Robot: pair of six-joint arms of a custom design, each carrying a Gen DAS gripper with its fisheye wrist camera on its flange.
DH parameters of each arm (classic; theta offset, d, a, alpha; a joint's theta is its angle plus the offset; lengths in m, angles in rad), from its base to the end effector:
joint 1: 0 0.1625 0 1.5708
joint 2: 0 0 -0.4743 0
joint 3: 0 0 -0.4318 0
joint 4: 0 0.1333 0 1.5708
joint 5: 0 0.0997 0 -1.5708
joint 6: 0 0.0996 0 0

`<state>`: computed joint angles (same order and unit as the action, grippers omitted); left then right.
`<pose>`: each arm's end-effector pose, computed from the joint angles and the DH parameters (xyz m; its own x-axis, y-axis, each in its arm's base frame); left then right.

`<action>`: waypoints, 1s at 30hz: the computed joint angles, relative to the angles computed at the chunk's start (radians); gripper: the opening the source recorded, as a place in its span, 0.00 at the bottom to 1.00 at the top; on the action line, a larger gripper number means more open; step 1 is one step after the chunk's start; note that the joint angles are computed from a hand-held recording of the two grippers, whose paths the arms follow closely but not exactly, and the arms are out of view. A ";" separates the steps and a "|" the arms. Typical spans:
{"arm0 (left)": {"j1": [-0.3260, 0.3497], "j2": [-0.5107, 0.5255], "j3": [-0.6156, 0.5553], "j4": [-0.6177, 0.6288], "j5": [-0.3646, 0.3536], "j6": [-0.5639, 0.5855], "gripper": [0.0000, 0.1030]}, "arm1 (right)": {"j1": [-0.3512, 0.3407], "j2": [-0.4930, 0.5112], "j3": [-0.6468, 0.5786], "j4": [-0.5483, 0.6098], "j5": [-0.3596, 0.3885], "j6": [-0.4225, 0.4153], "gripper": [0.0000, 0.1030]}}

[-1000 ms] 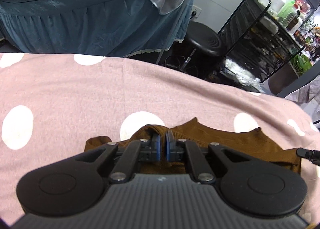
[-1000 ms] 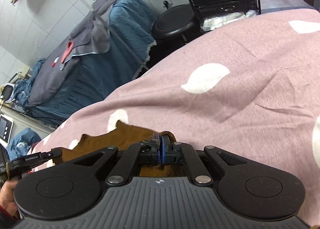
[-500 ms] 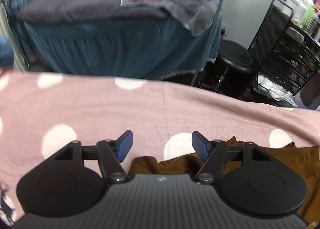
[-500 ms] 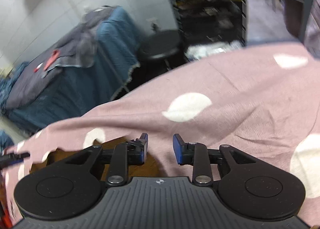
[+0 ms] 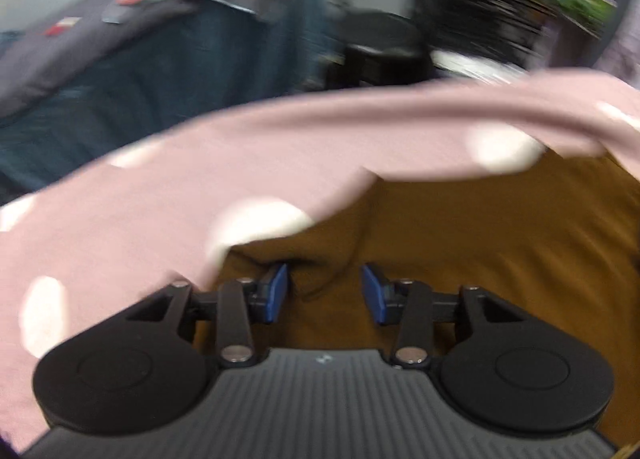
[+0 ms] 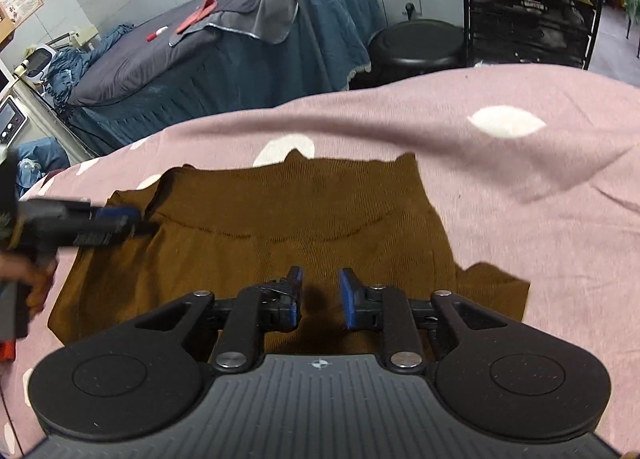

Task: Fold small clothes
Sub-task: 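Lift the hem with both tools and fold it up toward the collar, then release the folded sweater and open both tools above it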

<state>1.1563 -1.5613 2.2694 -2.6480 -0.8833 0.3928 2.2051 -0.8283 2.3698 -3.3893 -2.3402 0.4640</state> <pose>-0.0027 -0.4940 0.3201 -0.5949 0.4207 -0.6849 0.6531 0.7497 -0.1067 0.3175 -0.3236 0.0388 -0.8734 0.1031 0.4760 -0.2004 0.8148 -0.5440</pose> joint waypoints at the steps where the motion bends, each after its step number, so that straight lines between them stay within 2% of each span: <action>1: -0.005 0.024 -0.003 -0.068 0.047 -0.013 0.50 | 0.002 -0.001 -0.001 0.006 -0.006 0.008 0.38; 2: -0.010 0.042 -0.007 -0.132 0.092 -0.030 0.65 | 0.004 -0.004 -0.001 0.010 -0.009 0.016 0.40; 4: -0.015 0.065 -0.012 -0.263 0.149 -0.024 0.84 | 0.005 -0.010 0.004 0.014 -0.016 0.032 0.48; 5: -0.016 0.069 -0.013 -0.310 0.162 -0.006 0.86 | 0.006 -0.011 0.007 0.018 -0.024 0.044 0.50; 7: -0.007 0.057 -0.024 -0.299 0.160 0.013 0.87 | 0.006 -0.014 0.013 0.021 -0.039 0.073 0.50; 10: -0.003 0.013 -0.022 -0.199 0.158 0.032 0.87 | 0.009 -0.010 0.025 -0.001 -0.060 0.108 0.52; 12: -0.011 -0.031 0.001 -0.155 0.147 0.070 0.87 | 0.023 0.005 0.025 -0.028 -0.106 0.130 0.53; 14: -0.030 -0.100 0.043 -0.103 0.119 0.068 0.87 | 0.045 0.018 0.023 -0.044 -0.152 0.140 0.53; 16: -0.056 -0.187 0.086 -0.029 0.079 0.046 0.87 | 0.064 0.028 0.026 -0.077 -0.162 0.129 0.53; 20: -0.120 -0.354 0.169 0.131 0.098 -0.054 0.87 | 0.120 0.028 0.030 -0.061 -0.151 0.091 0.53; 23: -0.144 -0.466 0.202 0.283 0.132 -0.135 0.87 | 0.177 0.016 0.037 0.024 -0.124 0.046 0.53; 25: -0.136 -0.514 0.203 0.382 0.155 -0.178 0.87 | 0.214 0.003 0.044 0.128 -0.108 0.053 0.53; 27: -0.112 -0.540 0.206 0.422 0.184 -0.183 0.87 | 0.244 -0.017 0.050 0.280 -0.117 0.149 0.53; 30: -0.053 -0.525 0.193 0.453 0.220 -0.164 0.87 | 0.260 -0.059 0.065 0.510 -0.128 0.350 0.52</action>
<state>1.1037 -2.0866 2.4621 -2.1951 -0.6630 0.2285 2.4647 -0.8878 2.4349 -2.8790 -2.4679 0.8141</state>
